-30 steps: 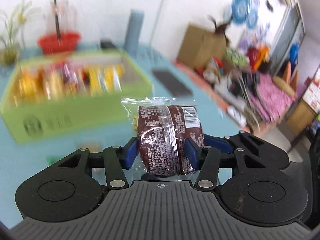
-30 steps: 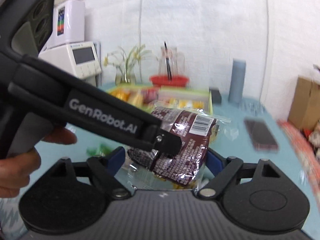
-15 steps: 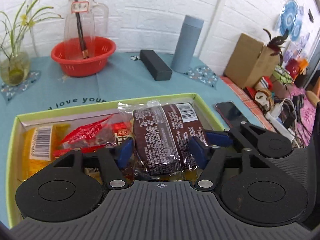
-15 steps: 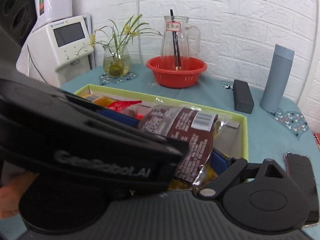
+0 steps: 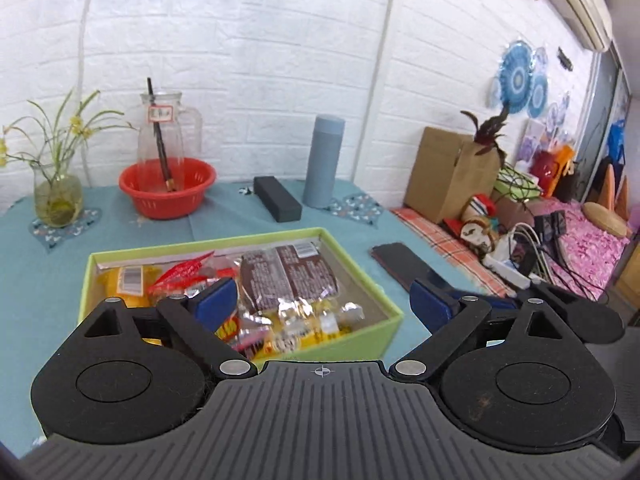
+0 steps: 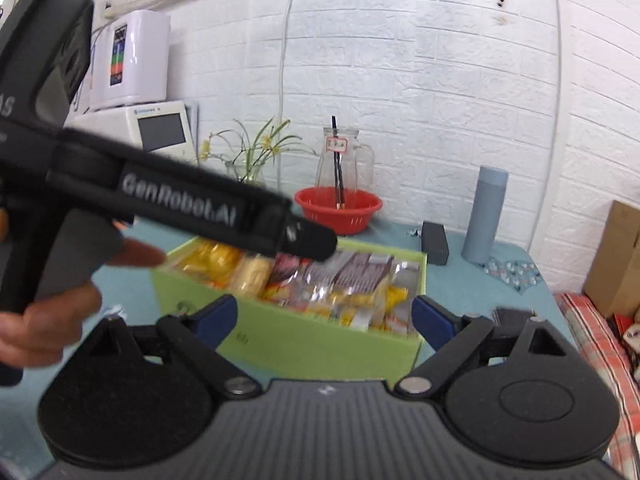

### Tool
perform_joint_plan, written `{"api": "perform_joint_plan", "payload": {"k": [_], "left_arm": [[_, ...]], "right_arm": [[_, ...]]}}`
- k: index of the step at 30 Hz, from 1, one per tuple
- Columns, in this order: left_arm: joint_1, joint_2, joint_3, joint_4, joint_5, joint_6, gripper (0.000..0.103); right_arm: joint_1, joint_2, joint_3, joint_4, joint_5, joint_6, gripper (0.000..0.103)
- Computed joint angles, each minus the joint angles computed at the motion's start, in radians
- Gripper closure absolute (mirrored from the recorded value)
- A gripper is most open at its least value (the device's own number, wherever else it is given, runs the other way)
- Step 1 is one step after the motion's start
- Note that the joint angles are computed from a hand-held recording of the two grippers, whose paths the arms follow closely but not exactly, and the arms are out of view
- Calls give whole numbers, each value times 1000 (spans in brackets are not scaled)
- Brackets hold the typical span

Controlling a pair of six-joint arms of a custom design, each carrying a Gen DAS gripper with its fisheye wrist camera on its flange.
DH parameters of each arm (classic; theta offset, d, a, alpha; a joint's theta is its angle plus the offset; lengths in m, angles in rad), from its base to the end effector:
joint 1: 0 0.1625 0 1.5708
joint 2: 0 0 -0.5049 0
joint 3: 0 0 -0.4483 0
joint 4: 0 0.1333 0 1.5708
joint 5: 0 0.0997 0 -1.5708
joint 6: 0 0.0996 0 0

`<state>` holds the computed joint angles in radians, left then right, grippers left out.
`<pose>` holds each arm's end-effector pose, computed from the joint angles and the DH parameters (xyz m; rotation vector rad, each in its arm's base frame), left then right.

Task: Organize snacks
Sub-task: 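Move the left gripper to the green candy and small round cake packet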

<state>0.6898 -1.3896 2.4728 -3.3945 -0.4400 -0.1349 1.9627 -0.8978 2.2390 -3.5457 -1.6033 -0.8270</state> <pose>-0.1689 -0.4289 0.2990 0.2841 2.1464 -1.3618 0.3326 -0.4642 0.0996 1.6120 -2.3356 0.8986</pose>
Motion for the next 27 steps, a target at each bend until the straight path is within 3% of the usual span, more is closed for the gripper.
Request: {"api": "perform_joint_plan", "payload": {"k": [2,8,14,19,22,27], "left_arm": [[-43,-17,31,67,33,-82,20],[-113,-86,101,342,42,-351,20],[-113,-127,145,463,23,-491,20],[-69,-174,176,528,-4,-556,20],[-66,-259,214,613,3,-645,21],[-60,-501,274,774,6,-844,21]], "right_arm": [[-5,-22,50,-16,-21,5,10],[-16,-22,124,5,-73,54,10],[9,14,147,-6,-124,33,10],[24,42,117,5,-120,50,10],[30,69,83,31,-122,72,10],[42,130,16,73,-118,82,10]]}}
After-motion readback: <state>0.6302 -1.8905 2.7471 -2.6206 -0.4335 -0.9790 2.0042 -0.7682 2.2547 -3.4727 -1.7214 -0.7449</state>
